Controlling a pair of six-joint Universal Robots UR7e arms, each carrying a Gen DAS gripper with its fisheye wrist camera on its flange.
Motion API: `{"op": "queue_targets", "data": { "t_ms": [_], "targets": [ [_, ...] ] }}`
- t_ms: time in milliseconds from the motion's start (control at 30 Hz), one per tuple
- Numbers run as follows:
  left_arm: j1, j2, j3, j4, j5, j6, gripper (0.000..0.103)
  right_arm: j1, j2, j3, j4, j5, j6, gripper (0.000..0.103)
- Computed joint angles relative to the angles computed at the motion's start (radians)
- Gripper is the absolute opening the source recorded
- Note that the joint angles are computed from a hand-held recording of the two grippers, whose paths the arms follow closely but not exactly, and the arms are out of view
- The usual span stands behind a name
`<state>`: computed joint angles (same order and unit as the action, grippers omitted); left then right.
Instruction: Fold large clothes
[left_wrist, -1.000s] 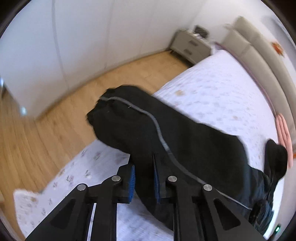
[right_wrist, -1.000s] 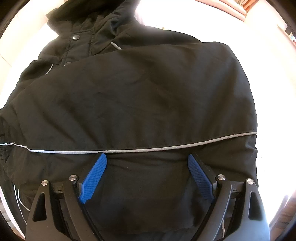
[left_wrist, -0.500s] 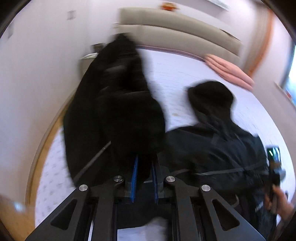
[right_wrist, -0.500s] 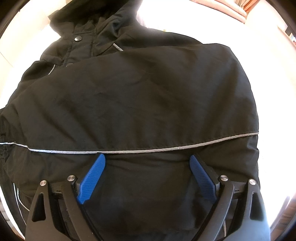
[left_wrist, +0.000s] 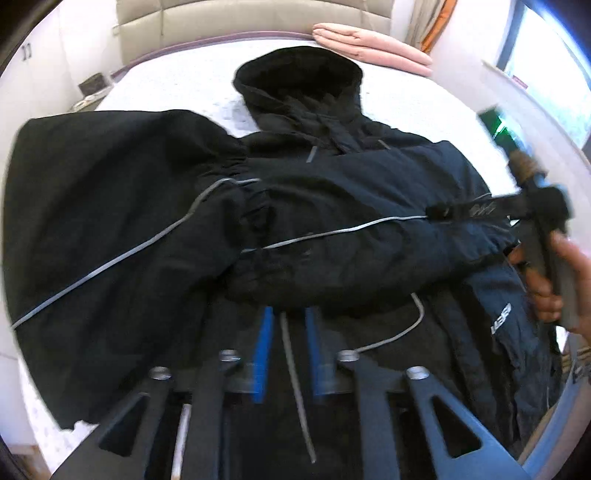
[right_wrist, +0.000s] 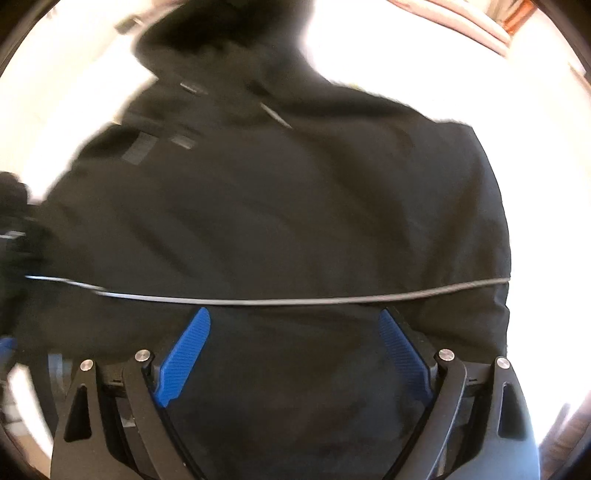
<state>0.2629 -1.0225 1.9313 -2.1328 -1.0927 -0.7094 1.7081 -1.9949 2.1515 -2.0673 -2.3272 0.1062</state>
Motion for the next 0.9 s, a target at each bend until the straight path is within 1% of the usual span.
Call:
{"op": "queue_targets", "data": {
  "t_ms": [33, 100, 133, 200, 267, 333, 400, 467, 533, 567, 600, 633, 667, 700, 800, 900],
  "targets": [
    [0.000, -0.005, -0.005, 0.023, 0.012, -0.013, 0.028, 0.027, 0.006, -0.011, -0.002, 0.029, 0.004, 0.095],
    [-0.008, -0.020, -0.008, 0.064, 0.032, -0.055, 0.028, 0.080, 0.032, -0.035, -0.022, 0.116, 0.007, 0.095],
    [-0.012, -0.035, -0.008, 0.094, 0.056, -0.090, 0.029, 0.096, 0.052, -0.049, -0.034, 0.196, 0.002, 0.095],
    [-0.014, -0.060, -0.004, 0.126, 0.083, -0.141, 0.029, 0.098, 0.104, -0.077, -0.043, 0.386, -0.025, 0.095],
    [-0.012, -0.083, 0.001, 0.156, 0.112, -0.207, 0.030, 0.109, 0.162, -0.090, -0.072, 0.487, -0.039, 0.095],
    [-0.003, -0.097, 0.004, 0.177, 0.126, -0.254, 0.033, 0.107, 0.219, -0.102, -0.107, 0.569, -0.054, 0.095],
    [0.003, -0.106, 0.006, 0.200, 0.141, -0.294, 0.034, 0.103, 0.256, -0.096, -0.147, 0.599, -0.056, 0.095],
    [0.004, -0.113, 0.009, 0.223, 0.149, -0.329, 0.034, 0.085, 0.298, -0.100, -0.169, 0.633, -0.055, 0.094],
    [0.001, -0.119, 0.013, 0.238, 0.156, -0.356, 0.034, 0.057, 0.324, -0.093, -0.182, 0.671, -0.055, 0.086],
    [-0.001, -0.123, 0.015, 0.250, 0.159, -0.375, 0.034, 0.039, 0.329, -0.086, -0.187, 0.709, -0.064, 0.071],
    [-0.002, -0.123, 0.015, 0.257, 0.161, -0.386, 0.034, 0.034, 0.330, -0.081, -0.185, 0.720, -0.064, 0.057],
    [-0.004, -0.125, 0.013, 0.274, 0.166, -0.407, 0.034, 0.035, 0.330, -0.078, -0.186, 0.721, -0.066, 0.048],
    [-0.004, -0.127, 0.013, 0.279, 0.170, -0.416, 0.034, 0.036, 0.321, -0.071, -0.184, 0.736, -0.080, 0.045],
    [-0.003, -0.127, 0.013, 0.282, 0.174, -0.424, 0.034, 0.040, 0.310, -0.066, -0.183, 0.736, -0.091, 0.043],
    [-0.005, -0.120, -0.004, 0.318, 0.198, -0.459, 0.034, 0.097, 0.279, -0.059, -0.174, 0.666, -0.108, 0.039],
    [-0.006, -0.113, -0.031, 0.342, 0.233, -0.495, 0.034, 0.135, 0.242, -0.066, -0.149, 0.627, -0.105, 0.038]
  ]
}}
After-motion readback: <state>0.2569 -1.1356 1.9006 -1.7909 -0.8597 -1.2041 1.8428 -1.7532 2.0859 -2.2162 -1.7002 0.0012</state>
